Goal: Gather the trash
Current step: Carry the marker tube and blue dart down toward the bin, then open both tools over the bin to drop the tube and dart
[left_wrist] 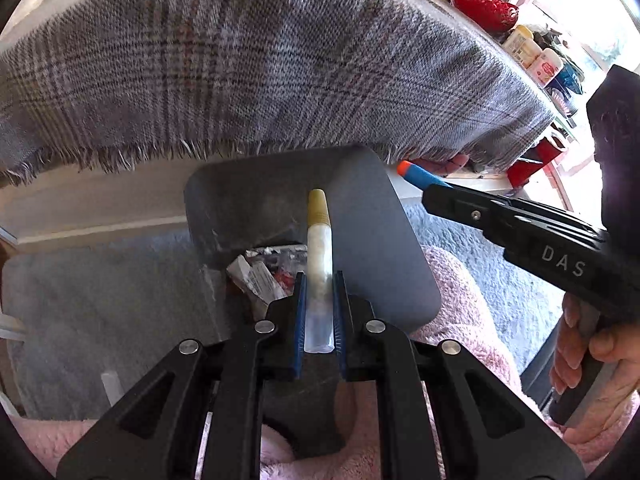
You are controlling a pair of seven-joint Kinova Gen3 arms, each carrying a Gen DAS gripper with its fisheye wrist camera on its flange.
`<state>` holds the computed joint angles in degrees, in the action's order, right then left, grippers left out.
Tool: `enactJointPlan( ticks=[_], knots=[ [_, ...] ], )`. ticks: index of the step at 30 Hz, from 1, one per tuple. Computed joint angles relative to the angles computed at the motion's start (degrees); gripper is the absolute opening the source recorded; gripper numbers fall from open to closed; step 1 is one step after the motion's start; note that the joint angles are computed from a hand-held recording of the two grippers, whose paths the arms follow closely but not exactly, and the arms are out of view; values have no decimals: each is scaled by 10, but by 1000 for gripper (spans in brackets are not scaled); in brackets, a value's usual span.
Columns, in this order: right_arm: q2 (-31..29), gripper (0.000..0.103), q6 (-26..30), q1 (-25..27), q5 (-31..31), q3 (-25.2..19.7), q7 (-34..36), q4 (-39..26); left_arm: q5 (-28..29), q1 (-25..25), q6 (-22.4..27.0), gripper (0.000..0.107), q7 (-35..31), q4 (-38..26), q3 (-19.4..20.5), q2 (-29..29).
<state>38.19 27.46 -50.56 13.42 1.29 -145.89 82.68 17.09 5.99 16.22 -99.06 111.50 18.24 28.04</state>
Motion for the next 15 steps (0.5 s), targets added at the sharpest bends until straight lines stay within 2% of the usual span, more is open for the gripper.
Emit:
enactJointPlan(
  ticks=[11, 12, 14, 15],
  knots=[
    [14, 17, 0, 19, -20, -14, 17, -14, 1, 6, 16, 12, 7, -12, -11, 10],
    [14, 17, -3, 20, -23, -15, 17, -14, 0, 5, 14, 16, 6, -10, -12, 9],
    [13, 30, -9, 22, -28, -13, 15, -9, -1, 9, 10, 28, 10, -8, -16, 6],
    [12, 55, -14, 18, -28, -7, 9, -4, -3, 11, 6, 36, 11, -5, -18, 3]
  ],
)
